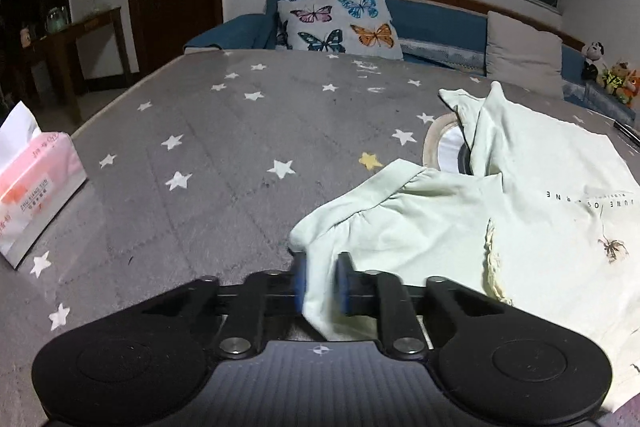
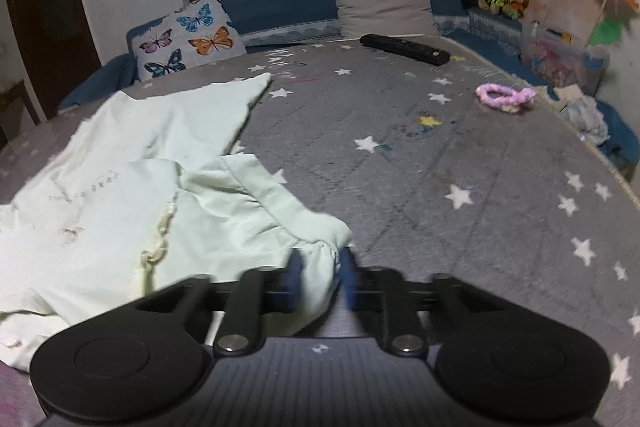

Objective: Fold clothes

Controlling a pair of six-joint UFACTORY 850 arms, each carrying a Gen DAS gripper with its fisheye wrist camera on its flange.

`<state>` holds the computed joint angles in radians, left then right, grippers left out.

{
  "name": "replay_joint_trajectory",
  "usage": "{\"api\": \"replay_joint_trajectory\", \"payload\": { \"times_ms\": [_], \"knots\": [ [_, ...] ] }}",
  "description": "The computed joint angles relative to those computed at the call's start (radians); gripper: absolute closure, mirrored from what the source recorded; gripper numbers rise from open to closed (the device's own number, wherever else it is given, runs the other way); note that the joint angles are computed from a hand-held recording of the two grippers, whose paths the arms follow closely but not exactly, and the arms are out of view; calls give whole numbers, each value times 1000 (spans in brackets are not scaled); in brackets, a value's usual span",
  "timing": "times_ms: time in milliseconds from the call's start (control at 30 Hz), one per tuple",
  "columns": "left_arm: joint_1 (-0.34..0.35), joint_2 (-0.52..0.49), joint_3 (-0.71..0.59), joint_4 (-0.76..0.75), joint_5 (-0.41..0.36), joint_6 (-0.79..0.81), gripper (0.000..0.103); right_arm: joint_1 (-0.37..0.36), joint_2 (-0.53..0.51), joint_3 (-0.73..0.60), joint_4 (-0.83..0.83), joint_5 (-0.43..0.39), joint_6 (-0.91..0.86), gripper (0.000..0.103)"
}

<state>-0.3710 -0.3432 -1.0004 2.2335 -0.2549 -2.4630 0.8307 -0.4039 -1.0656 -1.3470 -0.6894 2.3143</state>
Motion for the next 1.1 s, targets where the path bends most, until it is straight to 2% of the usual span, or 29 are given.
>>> {"api": "replay_joint_trajectory", "payload": {
  "times_ms": [133,200,267,400,533,567,600,667,700,900,1100],
  "knots": [
    [0,33,25,-8,-7,-13,99,23,18,6,4,-32,23,96],
    [0,72,60,45,-21,-71,99,44,40,16,5,-60,29,96],
    [-1,110,91,28,-27,-58,99,66,61,26,34,-77,14,96],
    [-3,130,110,-172,3,156,99,98,80,34,126,-77,-41,96],
    [0,120,100,-357,24,347,94,87,75,43,173,-38,-75,86],
    [0,127,103,-359,14,352,91,87,80,47,172,-39,-79,85],
    [-1,133,105,-355,1,354,81,85,85,45,170,-49,-95,84],
    [-5,145,103,-359,-35,366,62,83,95,40,166,-73,-130,75],
    [-6,148,100,-355,-49,365,60,82,100,38,163,-85,-147,73],
    [-9,122,39,-217,-45,269,60,30,98,-3,113,-58,-229,71],
    [-30,5,-121,-183,15,288,61,-53,34,-96,55,53,-266,71]
  ]
}}
